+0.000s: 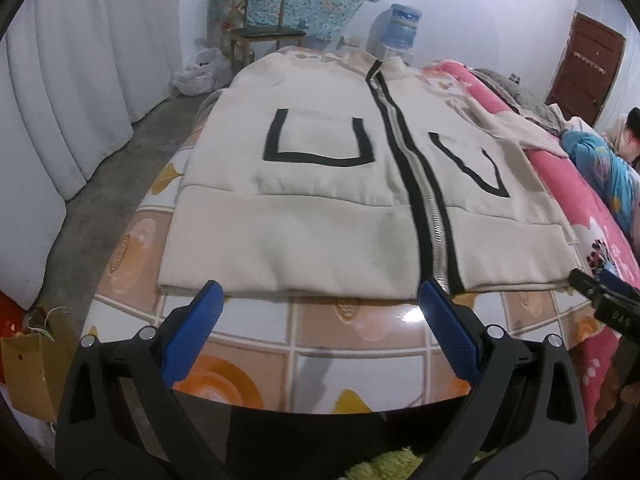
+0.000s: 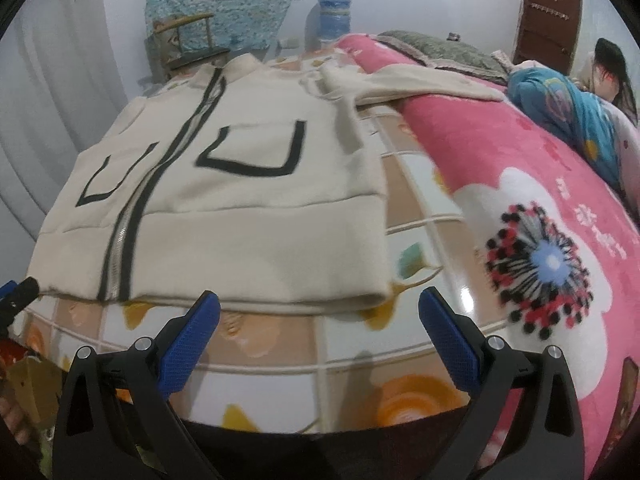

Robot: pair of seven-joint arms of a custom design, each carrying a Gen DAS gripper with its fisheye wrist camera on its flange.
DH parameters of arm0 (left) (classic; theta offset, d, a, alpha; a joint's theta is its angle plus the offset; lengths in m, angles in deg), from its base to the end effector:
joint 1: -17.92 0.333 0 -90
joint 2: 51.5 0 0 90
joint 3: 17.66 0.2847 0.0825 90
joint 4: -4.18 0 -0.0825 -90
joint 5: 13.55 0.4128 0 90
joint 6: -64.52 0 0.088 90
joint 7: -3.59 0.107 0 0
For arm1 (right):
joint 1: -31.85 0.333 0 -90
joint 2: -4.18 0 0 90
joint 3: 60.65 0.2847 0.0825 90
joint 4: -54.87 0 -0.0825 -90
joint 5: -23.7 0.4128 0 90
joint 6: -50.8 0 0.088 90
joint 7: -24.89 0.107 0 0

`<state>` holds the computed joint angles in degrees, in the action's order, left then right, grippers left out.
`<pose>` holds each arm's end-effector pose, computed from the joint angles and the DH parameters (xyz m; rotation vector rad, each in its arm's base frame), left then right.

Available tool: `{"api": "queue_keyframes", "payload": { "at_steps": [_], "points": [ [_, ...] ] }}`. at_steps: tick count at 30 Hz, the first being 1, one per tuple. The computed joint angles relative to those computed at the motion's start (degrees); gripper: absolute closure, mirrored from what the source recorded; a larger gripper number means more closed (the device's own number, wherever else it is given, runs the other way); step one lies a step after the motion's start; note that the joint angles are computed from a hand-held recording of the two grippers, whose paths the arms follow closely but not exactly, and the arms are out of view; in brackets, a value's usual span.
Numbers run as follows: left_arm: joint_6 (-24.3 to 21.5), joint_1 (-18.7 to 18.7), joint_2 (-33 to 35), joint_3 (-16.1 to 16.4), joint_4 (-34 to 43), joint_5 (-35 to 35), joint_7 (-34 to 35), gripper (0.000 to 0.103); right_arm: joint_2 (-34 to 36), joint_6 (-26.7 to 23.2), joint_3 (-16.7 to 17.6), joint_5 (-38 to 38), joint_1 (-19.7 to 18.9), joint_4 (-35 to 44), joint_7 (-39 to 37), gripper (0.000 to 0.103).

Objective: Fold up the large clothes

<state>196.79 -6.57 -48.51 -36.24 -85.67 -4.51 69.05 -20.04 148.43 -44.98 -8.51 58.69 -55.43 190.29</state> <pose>0.4798 -0.4367 0.6501 -1.5292 2.2604 -0.9264 0.3673 0.3028 0.6612 -1.2942 2.3480 -0.8572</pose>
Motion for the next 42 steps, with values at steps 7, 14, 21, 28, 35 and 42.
{"api": "queue_keyframes", "payload": {
  "at_steps": [7,14,21,28,35,42],
  "points": [
    [1.6,1.7,1.3,1.3,0.2,0.5,-4.1,0.008,-3.7,1.4,-2.0,0.5,-1.2,-3.8,-1.0,0.006],
    [-2.3,3.1,6.0,3.2,5.4,8.8,-13.0,0.009,-4.8,6.8,-4.2,3.1,-2.5,-6.8,-3.7,0.025],
    [-6.8,2.9,10.7,3.3,10.5,10.8,-11.9,0.037,-3.0,7.9,-4.8,3.6,-4.1,-7.7,-7.3,0.044],
    [-4.4,2.0,11.2,3.1,10.3,13.9,-9.0,0.071,-1.6,11.0,-5.6,2.8,-5.1,-7.3,-10.5,0.070],
    [-5.5,-0.4,11.1,3.6,11.2,20.3,-7.5,0.098,-4.4,13.1,-6.0,3.6,-5.6,-8.7,-10.6,0.097],
    [-0.9,0.8,5.8,3.0,6.1,19.8,-5.7,0.099,-7.6,14.3,-5.4,4.6,-5.6,-10.3,-10.4,0.098]
  ]
}}
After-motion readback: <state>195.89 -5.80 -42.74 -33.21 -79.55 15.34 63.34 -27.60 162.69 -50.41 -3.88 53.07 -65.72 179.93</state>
